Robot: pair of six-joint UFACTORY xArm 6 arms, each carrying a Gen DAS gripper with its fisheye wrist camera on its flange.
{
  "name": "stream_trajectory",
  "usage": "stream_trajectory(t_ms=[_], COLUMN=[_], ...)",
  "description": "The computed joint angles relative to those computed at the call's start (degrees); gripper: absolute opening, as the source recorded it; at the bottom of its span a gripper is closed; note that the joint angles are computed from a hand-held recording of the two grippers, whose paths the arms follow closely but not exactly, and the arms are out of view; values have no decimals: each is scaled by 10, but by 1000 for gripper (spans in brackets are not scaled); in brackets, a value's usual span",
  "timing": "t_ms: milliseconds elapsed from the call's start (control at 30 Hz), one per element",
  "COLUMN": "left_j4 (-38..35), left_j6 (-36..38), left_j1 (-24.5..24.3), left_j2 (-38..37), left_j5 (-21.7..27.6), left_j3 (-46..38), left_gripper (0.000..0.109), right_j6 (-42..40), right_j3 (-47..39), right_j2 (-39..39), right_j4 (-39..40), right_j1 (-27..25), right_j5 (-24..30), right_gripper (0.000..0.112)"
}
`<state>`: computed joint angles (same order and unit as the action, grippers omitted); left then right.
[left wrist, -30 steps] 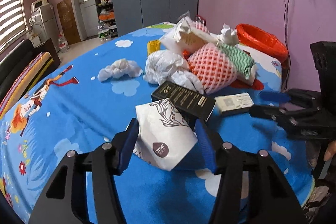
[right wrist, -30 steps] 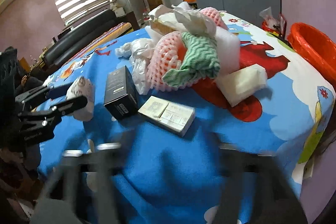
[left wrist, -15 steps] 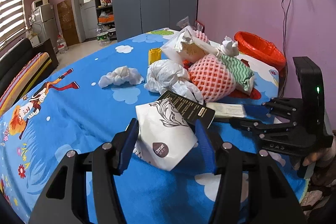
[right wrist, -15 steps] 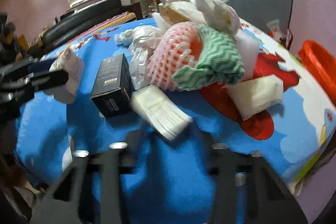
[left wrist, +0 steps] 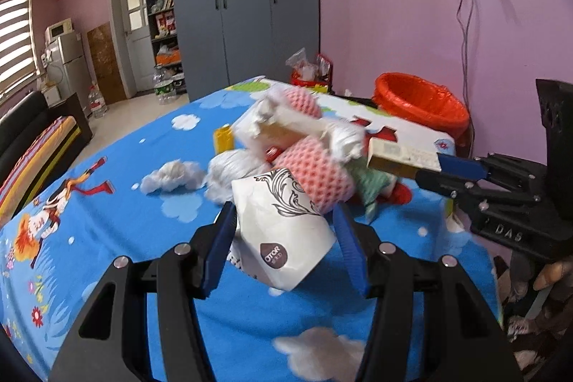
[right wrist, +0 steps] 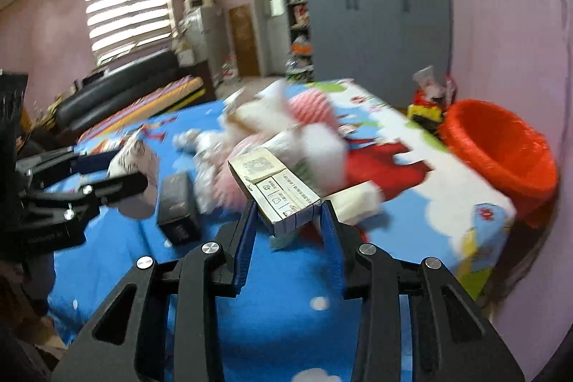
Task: Collect trash
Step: 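Carry the paper cup and white box to the orange wastebasket and release both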
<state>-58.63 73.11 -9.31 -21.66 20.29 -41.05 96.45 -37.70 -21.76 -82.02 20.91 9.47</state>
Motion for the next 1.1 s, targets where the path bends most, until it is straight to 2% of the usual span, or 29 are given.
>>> stream_trajectory(t_ms=[167,267,367,433,567,667,833,967,1100], left_j4=[-24,-24,-42,-54,-79,-87,-37,-4,65], left_j6=[-3,-7,-5,-1,22,22,-30,-78,-145], left_j1=[-46,-94,-122,-137,-180,-206,-239,-250,-260], left_j2=[8,28,59,84,134,181,270,358,449], left_j5=[-6,-50,-58,-54,-77,-73,-67,-26,7], left_j3=[-18,-31,-61,-90,-143,-196,-299,-417,-535], left_gripper=[54,54,54,54,54,54,54,54,54], right_j6=[34,52,50,49,38,44,62,86,133], right_j3=[37,51,67,77,96,88,44,-1,-48], right_j2=[-53,-79,-107,-124,-148,-135,-81,-29,27], right_j4=[-16,-27,-23,-20,-2,-10,-46,-90,-148], right_j1=[-29,-55,-77,-99,-158,-206,-293,-338,-376], right_j5=[8,7,17,20,17,6,-24,-36,-50], right_gripper=[36,36,36,36,36,36,36,36,36])
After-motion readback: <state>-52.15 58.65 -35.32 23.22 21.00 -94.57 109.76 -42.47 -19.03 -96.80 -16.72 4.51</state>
